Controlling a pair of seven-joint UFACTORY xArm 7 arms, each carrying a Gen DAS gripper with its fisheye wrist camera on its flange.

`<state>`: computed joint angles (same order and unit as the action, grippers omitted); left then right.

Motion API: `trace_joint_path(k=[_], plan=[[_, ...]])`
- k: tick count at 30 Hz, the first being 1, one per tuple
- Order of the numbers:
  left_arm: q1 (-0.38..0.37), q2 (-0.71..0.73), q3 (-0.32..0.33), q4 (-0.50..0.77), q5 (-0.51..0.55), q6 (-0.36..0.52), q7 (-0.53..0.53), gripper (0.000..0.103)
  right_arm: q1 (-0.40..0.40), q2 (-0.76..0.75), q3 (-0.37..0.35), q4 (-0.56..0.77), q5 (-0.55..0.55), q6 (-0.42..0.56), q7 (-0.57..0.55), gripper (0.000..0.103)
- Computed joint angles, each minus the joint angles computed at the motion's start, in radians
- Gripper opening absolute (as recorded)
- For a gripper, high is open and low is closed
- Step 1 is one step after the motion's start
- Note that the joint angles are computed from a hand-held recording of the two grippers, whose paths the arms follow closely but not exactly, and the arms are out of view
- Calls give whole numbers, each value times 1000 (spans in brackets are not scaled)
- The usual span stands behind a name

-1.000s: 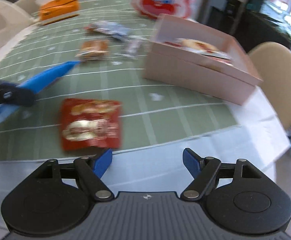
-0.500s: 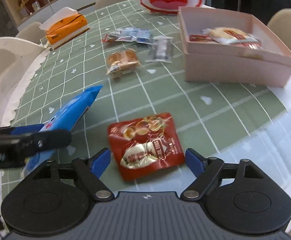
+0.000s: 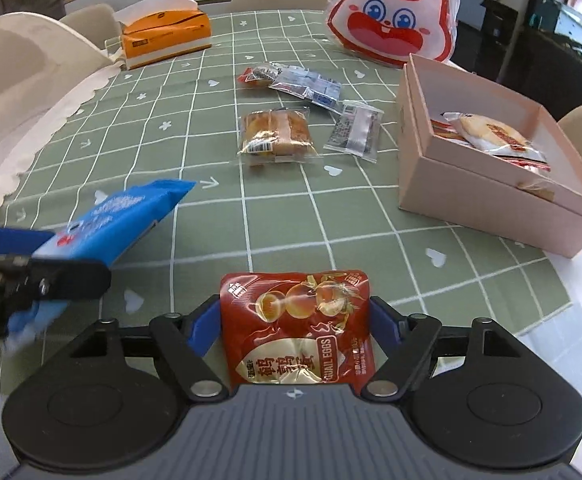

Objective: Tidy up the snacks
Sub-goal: 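Carry both held snacks over the pink box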

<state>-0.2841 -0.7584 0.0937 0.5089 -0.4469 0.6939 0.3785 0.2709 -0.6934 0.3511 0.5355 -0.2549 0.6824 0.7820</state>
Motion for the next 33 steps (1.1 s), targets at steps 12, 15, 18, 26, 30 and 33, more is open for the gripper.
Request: trace_joint_path(k=[12,15,18,26,30,33], plan=[[-145,29,-69,102,-45,58,38,86,-56,-344,-74,-63,3,197,-76,77],[-193,83,-99,179,-70,35,57,86,-112,-418,-112,-47,-25,213,-145,77],[-233,161,-136,269,-89,-20,71,86,-192,-448,-165,-10,-65,171,-233,77],[-289,472,-157,571,-241,-210,73,86,-328,-320,-341,97,-75,-118,-445,77],[-255,681,-209,736,-276,-266,-13,86,-313,-212,-430,129,-32,-218,-572,77],[-226,807,-273,784,-31,-331,-230,87,-267,-138,-512,147,30,-249,-675,77]])
